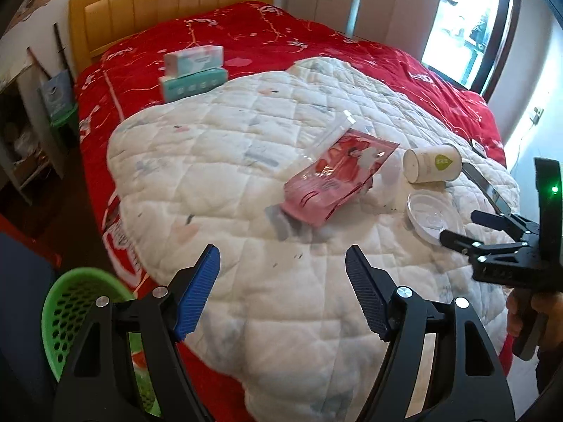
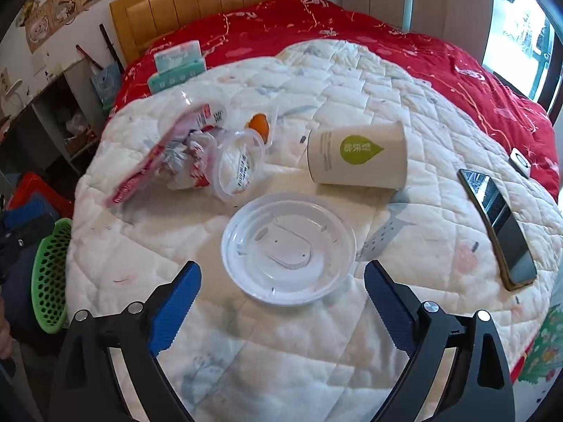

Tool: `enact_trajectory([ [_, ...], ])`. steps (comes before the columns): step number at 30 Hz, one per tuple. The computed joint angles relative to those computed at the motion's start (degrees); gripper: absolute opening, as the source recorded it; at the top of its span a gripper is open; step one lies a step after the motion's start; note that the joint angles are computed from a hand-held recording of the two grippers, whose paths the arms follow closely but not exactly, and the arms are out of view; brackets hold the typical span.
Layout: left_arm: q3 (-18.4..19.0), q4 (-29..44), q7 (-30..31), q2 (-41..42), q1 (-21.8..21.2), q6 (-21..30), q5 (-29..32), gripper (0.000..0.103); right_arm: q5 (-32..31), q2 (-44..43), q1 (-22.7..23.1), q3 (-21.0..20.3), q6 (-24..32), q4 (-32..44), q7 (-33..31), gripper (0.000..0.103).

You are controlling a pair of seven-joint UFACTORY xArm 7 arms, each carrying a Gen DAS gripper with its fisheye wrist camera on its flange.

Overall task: Collect trash
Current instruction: 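Grasp the clear round lid with the right tool while the left tool grasps the pink wrapper, then carry the pink wrapper to the wastebasket and release it with the left tool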

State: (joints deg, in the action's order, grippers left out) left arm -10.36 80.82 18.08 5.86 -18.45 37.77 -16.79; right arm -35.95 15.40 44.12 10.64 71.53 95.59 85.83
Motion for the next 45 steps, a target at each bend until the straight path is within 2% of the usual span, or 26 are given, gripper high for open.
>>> enact_trajectory([
  [7, -0.9, 6.1, -1.2, 6.3, -2.5, -0.2, 5.5, 0.072, 2.0, 1.7, -1.2, -0.7, -1.4, 0.2, -2.7, 0.092],
  [9, -1.1, 8.1, -1.1, 8.2, -3.4, -0.2, 7.6, 0.067, 2.3, 1.5, -1.5, -0.9, -2.0, -0.2, -2.7, 0.092],
  [13, -1.5, 11.4, 0.1, 11.5, -5.0, -0.6, 10.3, 0.067, 2.6, 1.1, -1.9, -1.1, -3.0, -1.1, -2.6, 0.092],
  [16, -0.7, 13.6, -1.2, 14.0, -6.7, -0.6, 13.8, 0.061, 3.4, 1.0, -2.6, -1.0, -4.1, -1.7, -3.0, 0.092],
  [20, -0.2, 16.1, -2.6, 16.4, -7.8, 0.4, 16.1, 0.043, 3.2, 1.2, -2.7, -1.2, -4.3, -1.7, -3.0, 0.092],
  [22, -0.5, 16.7, -2.8, 16.8, -7.5, 0.5, 15.4, 0.038, 3.0, 0.8, -2.7, -1.3, -5.0, -2.5, -2.2, 0.091],
  [24, -0.7, 15.8, -2.8, 16.2, -7.0, -0.5, 14.4, 0.025, 2.5, 0.4, -2.6, -1.1, -5.0, -2.8, -1.7, 0.090],
  [30, -1.8, 13.3, -2.0, 13.5, -5.0, -1.4, 10.3, 0.013, 1.1, -0.2, -1.8, -0.6, -4.3, -2.6, -0.6, 0.089],
  [37, -3.0, 7.7, 2.4, 7.2, -1.3, -0.1, 0.9, 0.009, -1.2, 0.4, 0.4, 0.0, -2.8, 0.6, 0.6, 0.089],
  [45, -0.9, -0.2, 6.1, -1.0, 0.7, -0.4, -6.2, 0.009, -3.6, 3.8, 4.7, -0.3, -1.0, 7.6, 0.5, 0.089],
])
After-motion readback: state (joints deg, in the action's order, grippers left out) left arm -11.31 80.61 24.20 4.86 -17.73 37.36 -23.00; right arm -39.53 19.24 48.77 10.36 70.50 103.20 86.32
